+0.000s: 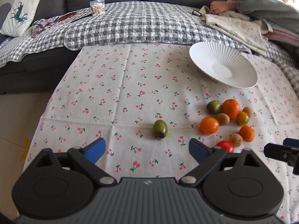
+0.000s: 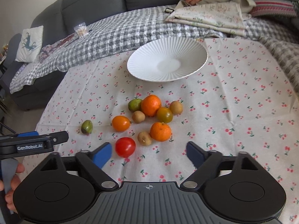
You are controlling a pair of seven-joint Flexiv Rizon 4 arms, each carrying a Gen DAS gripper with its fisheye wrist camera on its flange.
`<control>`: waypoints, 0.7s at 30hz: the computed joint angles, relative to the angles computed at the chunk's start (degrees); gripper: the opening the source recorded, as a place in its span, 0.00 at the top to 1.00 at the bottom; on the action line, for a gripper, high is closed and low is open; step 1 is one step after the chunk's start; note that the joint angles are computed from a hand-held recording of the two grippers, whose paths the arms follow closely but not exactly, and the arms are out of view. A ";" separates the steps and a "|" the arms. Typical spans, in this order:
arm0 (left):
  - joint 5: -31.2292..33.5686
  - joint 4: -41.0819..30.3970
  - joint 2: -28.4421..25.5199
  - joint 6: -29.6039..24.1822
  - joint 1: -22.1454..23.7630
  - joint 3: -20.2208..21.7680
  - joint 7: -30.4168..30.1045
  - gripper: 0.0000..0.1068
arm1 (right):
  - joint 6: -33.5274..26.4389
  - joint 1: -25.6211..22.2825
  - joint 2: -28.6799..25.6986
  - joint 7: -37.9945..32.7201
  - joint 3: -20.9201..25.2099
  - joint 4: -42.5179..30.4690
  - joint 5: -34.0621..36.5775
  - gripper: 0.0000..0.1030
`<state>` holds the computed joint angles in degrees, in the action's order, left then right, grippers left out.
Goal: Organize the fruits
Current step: 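Grasp the green lime with the left tool while the right tool grasps a tangerine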
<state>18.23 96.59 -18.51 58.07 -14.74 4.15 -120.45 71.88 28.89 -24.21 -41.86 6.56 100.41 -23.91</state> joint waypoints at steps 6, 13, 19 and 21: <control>-6.08 0.28 -1.57 0.91 2.19 -1.98 5.64 0.23 | -1.70 -1.04 -1.85 -2.97 1.28 -2.48 2.36 0.37; -8.77 -0.37 -3.35 1.65 2.71 -1.62 9.38 0.38 | -2.96 -2.19 -3.99 -5.83 1.81 -4.74 5.19 0.54; -11.89 -1.01 -4.95 2.23 3.39 -2.19 12.93 0.49 | -2.68 -3.54 -6.07 -9.03 3.20 -6.93 9.09 0.59; -12.67 -1.60 -5.70 1.91 3.39 -2.12 13.61 0.54 | -2.44 -3.81 -6.80 -9.87 3.50 -7.65 10.07 0.60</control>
<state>5.57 94.99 -24.21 59.98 -11.35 2.03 -106.84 69.45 25.07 -31.01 -51.73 10.06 92.76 -13.84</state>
